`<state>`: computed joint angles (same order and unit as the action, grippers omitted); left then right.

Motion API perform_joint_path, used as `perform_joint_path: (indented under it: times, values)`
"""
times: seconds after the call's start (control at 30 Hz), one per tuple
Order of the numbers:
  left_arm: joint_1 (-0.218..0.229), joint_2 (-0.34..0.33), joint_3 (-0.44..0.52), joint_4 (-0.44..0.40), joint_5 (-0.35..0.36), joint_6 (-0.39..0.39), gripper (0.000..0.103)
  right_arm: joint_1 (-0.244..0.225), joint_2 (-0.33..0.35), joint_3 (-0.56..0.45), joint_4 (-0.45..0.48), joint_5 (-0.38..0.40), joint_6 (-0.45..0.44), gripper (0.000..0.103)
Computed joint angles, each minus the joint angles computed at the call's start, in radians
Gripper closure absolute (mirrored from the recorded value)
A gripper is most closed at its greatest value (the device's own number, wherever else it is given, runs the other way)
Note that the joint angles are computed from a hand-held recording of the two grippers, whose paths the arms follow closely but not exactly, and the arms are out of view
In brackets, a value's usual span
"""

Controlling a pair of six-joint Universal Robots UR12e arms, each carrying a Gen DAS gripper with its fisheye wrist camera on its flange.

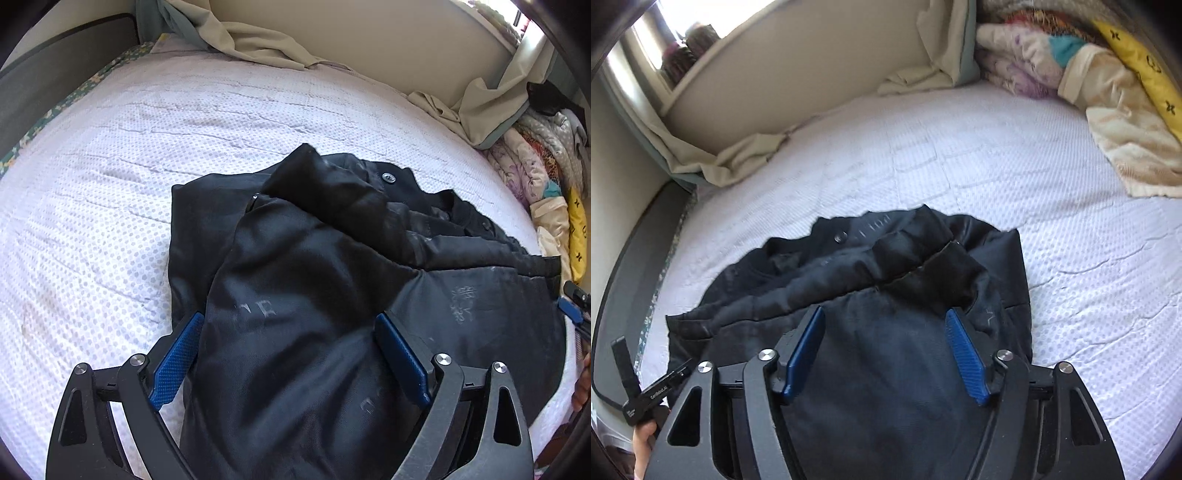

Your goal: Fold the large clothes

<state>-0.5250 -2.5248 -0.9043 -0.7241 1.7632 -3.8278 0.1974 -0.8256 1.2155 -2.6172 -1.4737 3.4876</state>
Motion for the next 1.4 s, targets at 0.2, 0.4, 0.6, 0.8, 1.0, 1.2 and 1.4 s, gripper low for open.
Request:
perform_joint_path:
  times: [0.2, 0.4, 0.6, 0.8, 1.0, 1.2, 1.4]
  values:
    - [0.012, 0.055, -0.095, 0.110, -0.082, -0.047, 0.008, 0.000, -0.036, 0.053, -0.036, 0.066, -0.035, 0.034]
    - [0.040, 0.117, -0.222, 0.262, -0.194, -0.133, 0.008, 0.002, -0.057, 0.081, -0.040, 0.074, -0.075, 0.034]
    - [0.074, 0.157, -0.338, 0.391, -0.296, -0.291, 0.008, -0.008, -0.075, 0.109, -0.046, 0.066, -0.066, 0.033]
    - [0.101, 0.149, -0.398, 0.514, -0.470, -0.406, 0.008, -0.016, -0.086, 0.126, -0.054, 0.089, -0.059, 0.033]
    - [0.102, 0.138, -0.452, 0.598, -0.523, -0.545, 0.008, -0.022, -0.094, 0.135, -0.070, 0.128, -0.047, 0.032]
    - [0.098, 0.105, -0.450, 0.716, -0.573, -0.588, 0.006, -0.039, -0.106, 0.153, -0.104, 0.162, -0.004, 0.031]
    - [0.088, 0.077, -0.415, 0.765, -0.545, -0.637, 0.004, -0.062, -0.107, 0.164, -0.116, 0.241, 0.081, 0.031]
